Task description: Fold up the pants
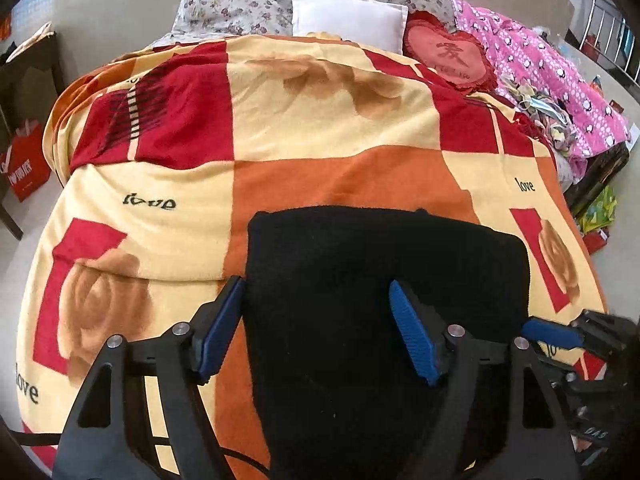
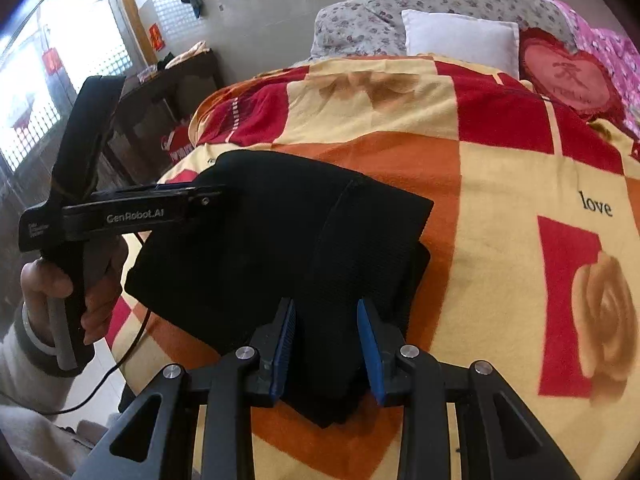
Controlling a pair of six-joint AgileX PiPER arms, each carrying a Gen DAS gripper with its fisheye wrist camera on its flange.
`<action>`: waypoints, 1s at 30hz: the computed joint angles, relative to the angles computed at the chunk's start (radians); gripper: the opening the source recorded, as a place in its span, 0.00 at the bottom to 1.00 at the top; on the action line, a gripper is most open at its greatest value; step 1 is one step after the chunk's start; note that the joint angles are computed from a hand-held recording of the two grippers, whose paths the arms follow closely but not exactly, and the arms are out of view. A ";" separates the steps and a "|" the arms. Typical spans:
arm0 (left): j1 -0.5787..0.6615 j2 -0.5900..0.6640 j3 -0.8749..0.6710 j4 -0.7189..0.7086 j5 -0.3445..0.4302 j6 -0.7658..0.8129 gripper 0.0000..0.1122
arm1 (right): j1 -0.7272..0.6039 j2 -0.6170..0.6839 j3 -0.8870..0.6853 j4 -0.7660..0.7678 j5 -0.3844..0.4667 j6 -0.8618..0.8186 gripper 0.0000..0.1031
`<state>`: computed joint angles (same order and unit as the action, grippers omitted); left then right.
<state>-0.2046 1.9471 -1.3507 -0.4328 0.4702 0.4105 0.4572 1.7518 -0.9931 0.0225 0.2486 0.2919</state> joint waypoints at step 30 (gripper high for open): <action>0.034 0.016 -0.059 -0.034 0.071 -0.007 0.67 | -0.091 0.183 -0.278 -0.093 0.095 0.157 0.47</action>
<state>-0.1710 1.9627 -1.4100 -0.4672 0.5416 0.4036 0.3663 1.9346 -1.2712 -0.0706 0.3433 0.4486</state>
